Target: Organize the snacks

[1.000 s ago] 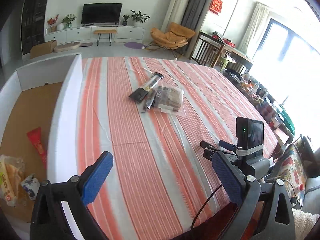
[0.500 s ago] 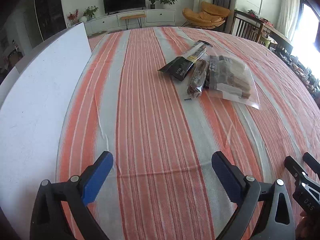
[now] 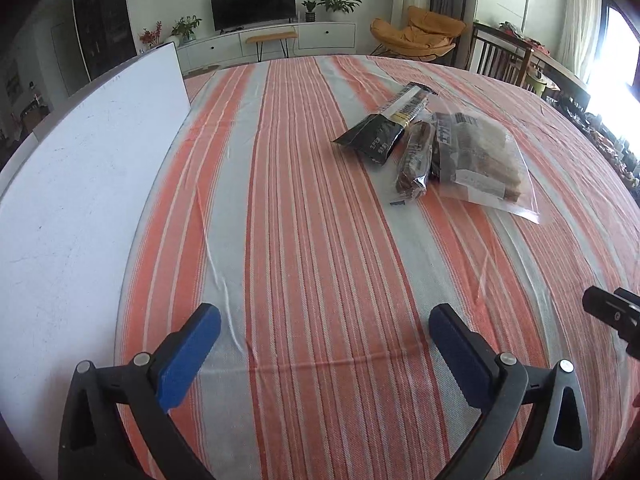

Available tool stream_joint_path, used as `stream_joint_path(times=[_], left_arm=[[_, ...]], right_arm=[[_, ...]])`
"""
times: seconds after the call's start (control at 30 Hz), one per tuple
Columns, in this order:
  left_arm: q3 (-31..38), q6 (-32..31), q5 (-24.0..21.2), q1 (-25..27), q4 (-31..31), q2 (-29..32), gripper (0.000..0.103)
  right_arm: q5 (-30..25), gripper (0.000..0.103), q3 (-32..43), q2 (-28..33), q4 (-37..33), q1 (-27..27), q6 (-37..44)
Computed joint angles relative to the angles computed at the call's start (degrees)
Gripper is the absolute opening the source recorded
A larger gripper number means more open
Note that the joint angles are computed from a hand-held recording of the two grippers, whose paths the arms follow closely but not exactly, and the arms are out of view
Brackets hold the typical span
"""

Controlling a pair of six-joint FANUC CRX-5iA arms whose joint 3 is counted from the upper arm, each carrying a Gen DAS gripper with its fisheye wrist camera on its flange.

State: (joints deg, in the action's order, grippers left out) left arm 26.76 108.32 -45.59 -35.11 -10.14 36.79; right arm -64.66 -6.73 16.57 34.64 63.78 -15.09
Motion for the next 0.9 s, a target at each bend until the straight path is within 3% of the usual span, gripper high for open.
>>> stream_joint_path(times=[0.07, 0.13, 0.3, 0.4, 0.47, 0.53, 0.57, 0.6, 0.63, 0.8, 0.9], left_arm=[[0.06, 0.03, -0.06, -0.01, -0.05, 0.02, 0.103], [0.02, 0.01, -0.02, 0.00, -0.02, 0.00, 0.103], [0.03, 0.00, -0.04, -0.01, -0.02, 0.00, 0.103], [-0.09, -0.02, 0.08, 0.01, 0.06, -0.04, 0.103], [-0.11, -0.03, 0.10, 0.02, 0.07, -0.05, 0.103], [-0.04, -0.01, 0.04, 0.00, 0.01, -0.03, 0.103], [-0.04, -0.01, 0.04, 0.00, 0.01, -0.03, 0.103], [-0.06, -0.01, 0.05, 0.00, 0.03, -0.03, 0.103], [-0.06, -0.01, 0.05, 0.00, 0.03, -0.03, 0.103], [-0.04, -0.01, 0.05, 0.00, 0.03, -0.02, 0.103], [-0.02, -0.04, 0.01, 0.03, -0.04, -0.02, 0.103]], right_arm=[[5.52, 0.086, 1.60, -0.63, -2.26, -4.11, 0.71], [6.84, 0.086, 7.58, 2.10, -6.10, -8.16, 5.99], [-0.05, 0.086, 29.25, 15.77, -10.65, -13.49, 20.64], [-7.84, 0.086, 41.34, 24.02, -13.22, -14.24, 29.36], [-5.56, 0.085, 38.26, 22.70, -11.96, -13.95, 27.16], [1.95, 0.081, 28.48, 17.11, -11.05, -14.01, 21.19], [3.70, 0.076, 25.15, 14.93, -11.09, -14.11, 19.88], [2.61, 0.055, 23.45, 13.82, -10.04, -13.68, 19.97], [0.52, 0.055, 22.62, 12.96, -9.85, -13.36, 20.83], [0.51, 0.055, 10.43, 4.28, -7.55, -10.57, 15.86], [-0.02, 0.067, 3.86, 1.16, -2.30, -7.00, 9.86]])
